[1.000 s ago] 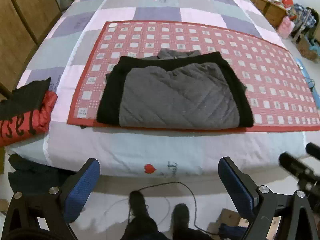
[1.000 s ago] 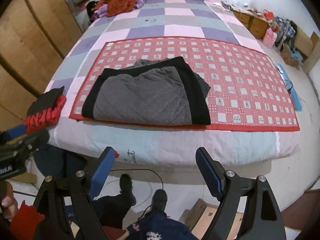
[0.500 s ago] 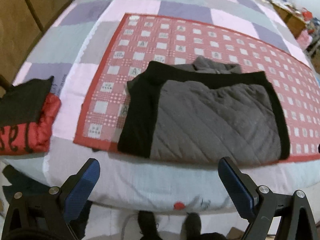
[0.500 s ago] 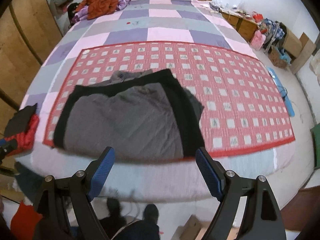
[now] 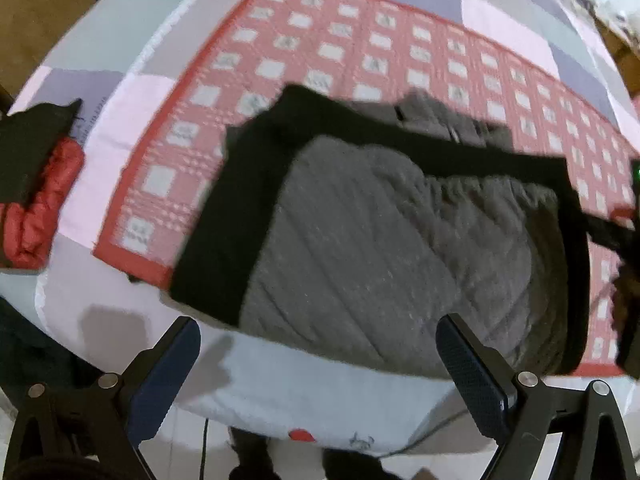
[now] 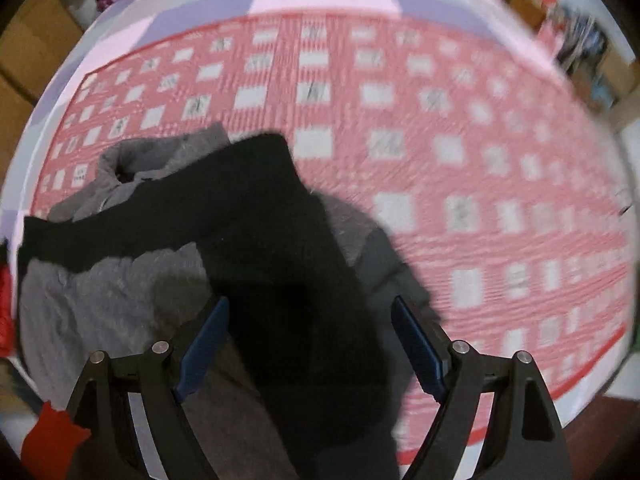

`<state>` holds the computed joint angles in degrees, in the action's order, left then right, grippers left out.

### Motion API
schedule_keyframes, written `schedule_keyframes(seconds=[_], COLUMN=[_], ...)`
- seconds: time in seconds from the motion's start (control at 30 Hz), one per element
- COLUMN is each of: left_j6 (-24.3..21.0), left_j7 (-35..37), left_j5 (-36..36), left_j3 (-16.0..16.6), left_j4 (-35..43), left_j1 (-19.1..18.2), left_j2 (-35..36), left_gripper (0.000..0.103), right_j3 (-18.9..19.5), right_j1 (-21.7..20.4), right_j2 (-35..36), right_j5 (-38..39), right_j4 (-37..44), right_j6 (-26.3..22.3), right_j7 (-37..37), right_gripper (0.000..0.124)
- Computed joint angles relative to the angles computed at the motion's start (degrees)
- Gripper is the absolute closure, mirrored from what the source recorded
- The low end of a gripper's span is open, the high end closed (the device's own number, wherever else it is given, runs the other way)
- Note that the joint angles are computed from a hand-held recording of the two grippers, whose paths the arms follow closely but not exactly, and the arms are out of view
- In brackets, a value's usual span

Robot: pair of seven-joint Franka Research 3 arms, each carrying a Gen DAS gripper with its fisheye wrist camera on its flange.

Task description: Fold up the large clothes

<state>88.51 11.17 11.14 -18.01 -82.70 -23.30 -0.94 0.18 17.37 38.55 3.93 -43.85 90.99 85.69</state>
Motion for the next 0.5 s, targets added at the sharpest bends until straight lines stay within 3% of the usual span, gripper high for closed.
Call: schedule_keyframes(seconds=[0.03, 0.07, 0.13, 0.2, 0.3, 0.37, 0.43, 0.5], left_j6=[0.1, 0.2, 0.2, -0.4, -0.9, -2.5, -1.9, -2.1], left_j7=[0.3, 0.6, 0.7, 0.8, 1.8, 2.3, 2.3, 2.8], left_j5=[-0.6, -1.3, -1.7, -1.2, 0.6, 1.7, 0.6, 1.4], left_j3=[0.0, 0.1, 0.2, 0.2, 0.3, 0.3, 0.5, 0.5], left_j4=[0.5, 1.0, 2.3, 4.2, 6.3, 8.4, 8.7, 9.2], left_j1=[0.0, 0.0, -0.1, -0.3, -0.8, -1.3, -1.4, -1.7], left_j2=[0.7, 1.4, 2.5, 3.8, 4.9, 6.2, 6.3, 6.4], left_gripper=[0.005, 0.005, 0.005, 0.005, 0.005, 0.005, 0.005, 0.005], right_j3=[2.2, 2.4, 1.5, -0.3, -0.2, -0.7, -0.8, -1.4], right_j1=[-2.2, -2.6, -3.0, -4.3, -5.7, -4.9, -5.5, -5.4], right_j2=[1.6, 1.3, -2.8, -4.0, -1.2, -3.0, -3.6, -6.9], right_j5=[4.8, 5.6, 6.2, 6.2, 5.2, 2.8, 4.0, 4.0], right_j4=[0.9, 0.1, -6.5, -8.0, -3.6, -6.7, -8.2, -12.7], right_j6=[-0.5, -0.2, 5.7, 8.8, 4.0, 6.4, 6.5, 10.8], right_j7=[-0.4, -0.7, 0.0, 4.9, 3.6, 0.9, 4.4, 8.2], right_gripper=[0.065, 0.078, 0.110, 0.119, 0.118, 0.118, 0.118, 0.118])
